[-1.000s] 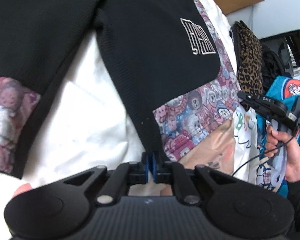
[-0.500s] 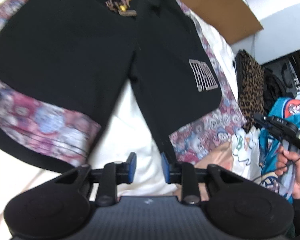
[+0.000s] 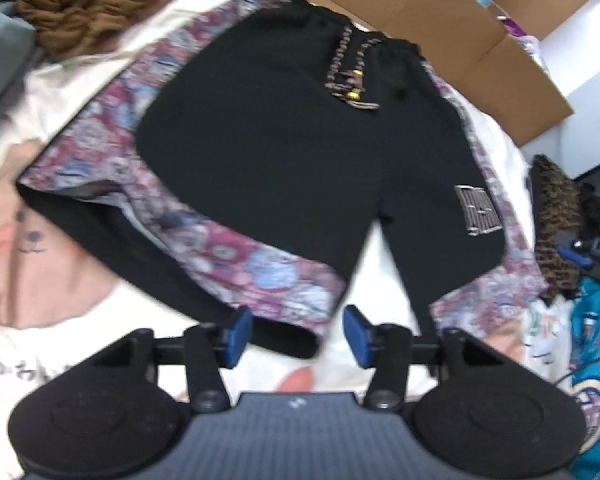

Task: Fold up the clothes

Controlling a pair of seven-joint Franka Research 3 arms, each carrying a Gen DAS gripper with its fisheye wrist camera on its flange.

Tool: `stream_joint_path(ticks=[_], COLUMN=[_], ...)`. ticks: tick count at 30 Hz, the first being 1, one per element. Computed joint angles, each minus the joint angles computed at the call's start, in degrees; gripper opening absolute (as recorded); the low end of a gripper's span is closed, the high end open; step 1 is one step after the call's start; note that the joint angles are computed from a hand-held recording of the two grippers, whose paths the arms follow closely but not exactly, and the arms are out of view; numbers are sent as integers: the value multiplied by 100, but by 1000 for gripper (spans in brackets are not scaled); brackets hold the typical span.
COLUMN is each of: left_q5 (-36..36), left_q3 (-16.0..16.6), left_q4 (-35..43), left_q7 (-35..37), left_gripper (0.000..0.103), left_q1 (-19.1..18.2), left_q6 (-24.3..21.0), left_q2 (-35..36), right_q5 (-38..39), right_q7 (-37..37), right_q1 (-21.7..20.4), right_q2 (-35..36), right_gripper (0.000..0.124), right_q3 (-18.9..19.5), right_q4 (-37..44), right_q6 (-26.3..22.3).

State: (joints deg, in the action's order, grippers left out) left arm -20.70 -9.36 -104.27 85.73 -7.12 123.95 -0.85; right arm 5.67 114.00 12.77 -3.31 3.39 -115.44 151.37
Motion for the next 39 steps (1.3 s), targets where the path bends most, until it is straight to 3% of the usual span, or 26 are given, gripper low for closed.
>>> stream_joint_path(ticks=[2,14,19,25,31,36,39], left_q5=[-333,-24,98,91,22,144,451], left_q3=[56,183,200,205,182,147,139], left_q4=[-160,-771,-929,-1073,-1125,-1000,-971], left_q7=[65,-440,-501,-560,-506,-752,-1100], left_gripper=[65,69,69,69,67,58,41], left_q1=[47,190,254,305,359,434,483], left_q6=[89,658,929,1551,2283,2538,2613], left_q2=[-88,-182,-133,-52,151,396,502], right_q5=[186,851,1214,1797,2297,2542,2643], right_q7=[-313,-1191,-1441,-1914,-2673,-2834,-2785], right_q1=[74,437,537,612,679,766,802], right_q2=[98,622,918,1233,1530,1848,1966], right_gripper=[30,32,38,38,38,38,38], right_q3=[27,170,210,332,490,564,583], right_q4=[159,750,886,1042,1401,1811,1957], right_q6=[-83,-317,-376,-310,-623,-962,-1141])
